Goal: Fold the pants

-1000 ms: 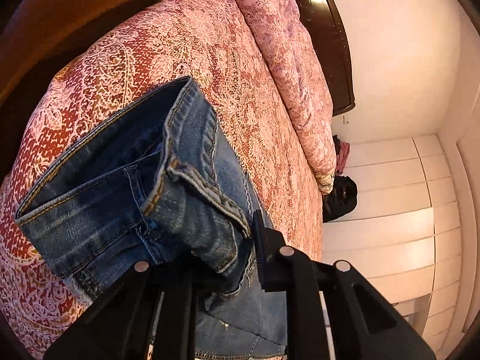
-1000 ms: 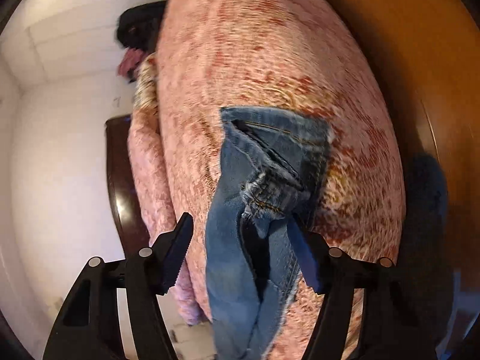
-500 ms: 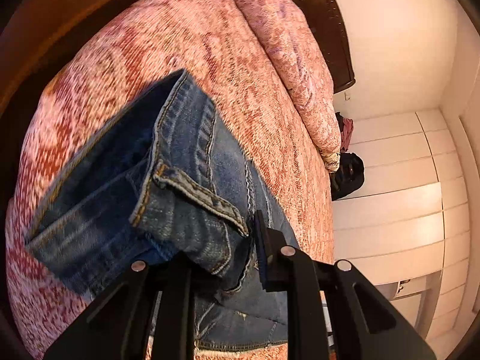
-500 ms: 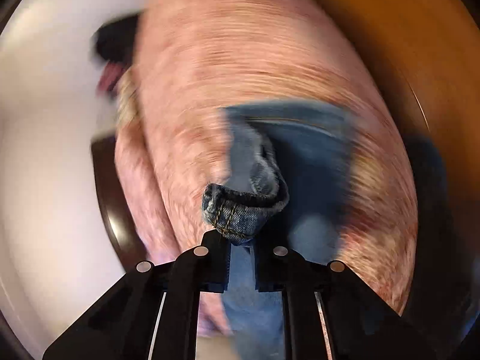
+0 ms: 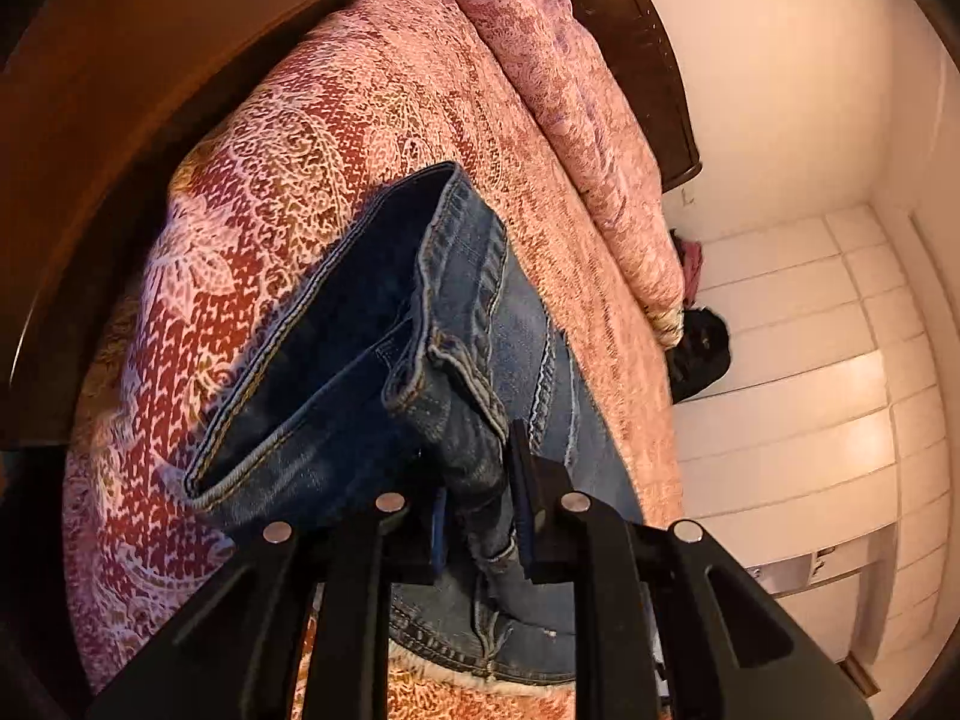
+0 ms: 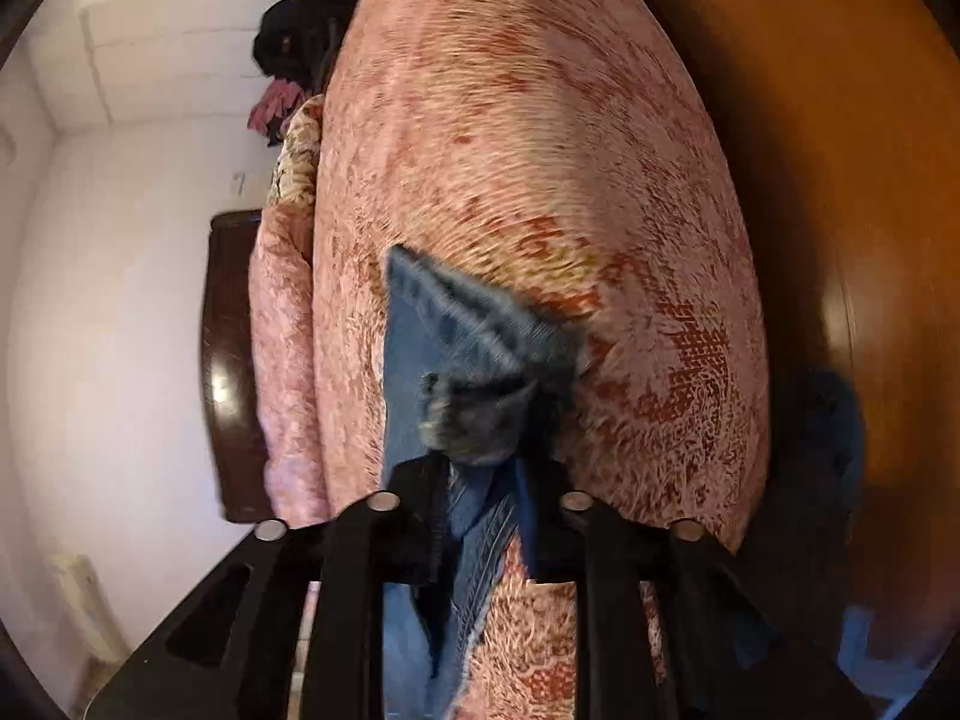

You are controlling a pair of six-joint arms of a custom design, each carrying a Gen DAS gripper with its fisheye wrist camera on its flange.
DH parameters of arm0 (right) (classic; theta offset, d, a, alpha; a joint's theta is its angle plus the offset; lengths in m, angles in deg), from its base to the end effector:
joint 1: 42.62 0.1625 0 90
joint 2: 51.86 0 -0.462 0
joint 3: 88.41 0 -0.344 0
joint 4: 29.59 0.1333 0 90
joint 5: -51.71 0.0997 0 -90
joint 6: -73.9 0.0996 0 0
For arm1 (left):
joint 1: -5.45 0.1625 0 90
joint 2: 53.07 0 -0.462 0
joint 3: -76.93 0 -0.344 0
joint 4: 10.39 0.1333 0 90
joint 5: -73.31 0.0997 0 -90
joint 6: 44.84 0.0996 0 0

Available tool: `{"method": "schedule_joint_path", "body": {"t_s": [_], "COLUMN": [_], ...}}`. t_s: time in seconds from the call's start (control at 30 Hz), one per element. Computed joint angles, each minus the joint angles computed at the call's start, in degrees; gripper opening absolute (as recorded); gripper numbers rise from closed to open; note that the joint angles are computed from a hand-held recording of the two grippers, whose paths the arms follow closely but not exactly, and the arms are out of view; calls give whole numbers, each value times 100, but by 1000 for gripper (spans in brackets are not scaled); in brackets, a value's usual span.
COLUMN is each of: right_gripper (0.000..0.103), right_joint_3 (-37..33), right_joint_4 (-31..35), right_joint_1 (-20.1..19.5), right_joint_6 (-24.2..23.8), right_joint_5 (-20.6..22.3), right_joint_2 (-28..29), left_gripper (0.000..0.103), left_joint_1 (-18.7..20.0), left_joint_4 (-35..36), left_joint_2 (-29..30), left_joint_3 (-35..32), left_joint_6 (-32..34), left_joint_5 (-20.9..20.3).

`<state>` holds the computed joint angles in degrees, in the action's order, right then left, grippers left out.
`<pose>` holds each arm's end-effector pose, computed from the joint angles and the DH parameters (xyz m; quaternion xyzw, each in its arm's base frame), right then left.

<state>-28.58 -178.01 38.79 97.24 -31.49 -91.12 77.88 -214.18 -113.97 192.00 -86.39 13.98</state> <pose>0.0211 -0.8317 0.3171 0.2412 0.9131 -0.3139 0.0972 0.0094 -0.5803 0.3300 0.3024 -0.7912 0.5302 0.0369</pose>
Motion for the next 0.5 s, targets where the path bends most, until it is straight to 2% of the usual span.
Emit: {"method": "schedule_joint_path", "body": {"t_s": [0.03, 0.1, 0.17, 0.23, 0.33, 0.37, 0.43, 0.5], "right_gripper": [45, 56, 56, 56, 56, 55, 38, 24], "right_joint_3": [26, 180, 169, -4, -20, -248, -394, -436], "right_joint_4": [-38, -326, -404, -164, 23, 260, 748, 890], "right_joint_1": [18, 68, 103, 156, 223, 280, 370, 401], "right_joint_6": [88, 423, 781, 1051, 1503, 1632, 1773, 1999], "right_joint_5": [172, 389, 526, 457, 222, 143, -158, -199], "right_joint_2": [-1, -40, -24, 39, 90, 191, 234, 266], "left_gripper": [15, 15, 16, 27, 33, 34, 36, 36], "left_joint_1": [5, 9, 40, 69, 91, 91, 93, 111], "left_joint_4": [-65, -125, -26, 160, 637, 779, 1068, 1307], "left_joint_2": [31, 80, 139, 165, 189, 191, 205, 220], "left_joint_3": [-36, -100, -249, -381, -581, -621, -718, -822], "left_joint_6": [23, 118, 167, 247, 177, 135, 94, 92], "left_joint_5": [-32, -103, -251, -360, -447, -476, -535, -552]}}
